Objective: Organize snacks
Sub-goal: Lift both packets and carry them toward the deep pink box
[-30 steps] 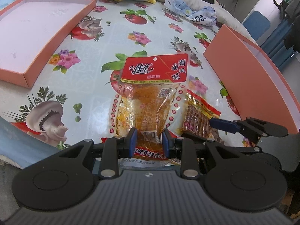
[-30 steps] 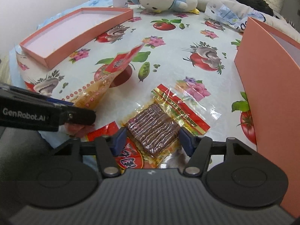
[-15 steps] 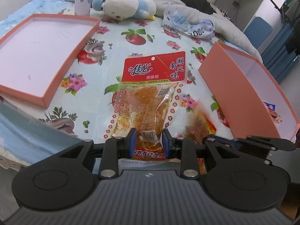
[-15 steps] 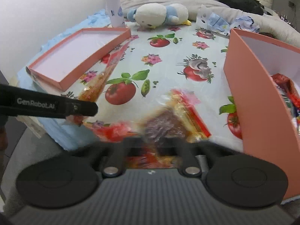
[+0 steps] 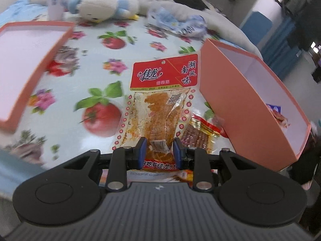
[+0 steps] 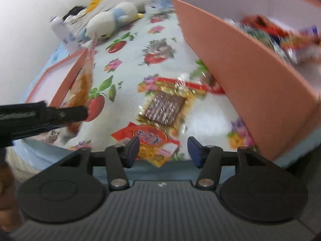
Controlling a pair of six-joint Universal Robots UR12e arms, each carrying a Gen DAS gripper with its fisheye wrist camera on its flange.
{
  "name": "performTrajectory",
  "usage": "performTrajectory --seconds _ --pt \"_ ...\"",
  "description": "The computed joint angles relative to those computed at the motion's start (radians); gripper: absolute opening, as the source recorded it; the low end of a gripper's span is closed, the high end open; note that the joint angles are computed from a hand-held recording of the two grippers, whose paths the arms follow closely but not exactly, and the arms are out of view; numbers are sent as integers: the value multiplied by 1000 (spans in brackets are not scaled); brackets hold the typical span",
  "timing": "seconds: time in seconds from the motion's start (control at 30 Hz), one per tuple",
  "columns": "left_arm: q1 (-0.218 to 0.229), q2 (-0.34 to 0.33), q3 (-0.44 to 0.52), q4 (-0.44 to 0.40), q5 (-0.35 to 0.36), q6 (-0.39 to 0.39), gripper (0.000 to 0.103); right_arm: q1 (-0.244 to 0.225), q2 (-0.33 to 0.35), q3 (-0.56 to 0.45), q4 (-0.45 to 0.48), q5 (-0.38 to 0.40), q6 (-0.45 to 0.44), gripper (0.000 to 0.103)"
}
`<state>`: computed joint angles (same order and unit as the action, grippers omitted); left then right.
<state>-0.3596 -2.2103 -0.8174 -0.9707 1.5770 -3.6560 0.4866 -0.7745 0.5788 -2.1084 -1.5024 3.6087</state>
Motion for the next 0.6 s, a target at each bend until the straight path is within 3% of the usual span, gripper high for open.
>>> performTrajectory --seconds 0.13,0.37,0.6 --pt "0 -49 61 -64 -28 61 31 -6 2 20 -49 19 57 55" --pt "-2 -53 46 -94 -42 96 30 -10 29 -5 -80 32 114 54" --pt "13 -41 21 -73 -88 36 29 -21 38 -2 -133 107 224 52"
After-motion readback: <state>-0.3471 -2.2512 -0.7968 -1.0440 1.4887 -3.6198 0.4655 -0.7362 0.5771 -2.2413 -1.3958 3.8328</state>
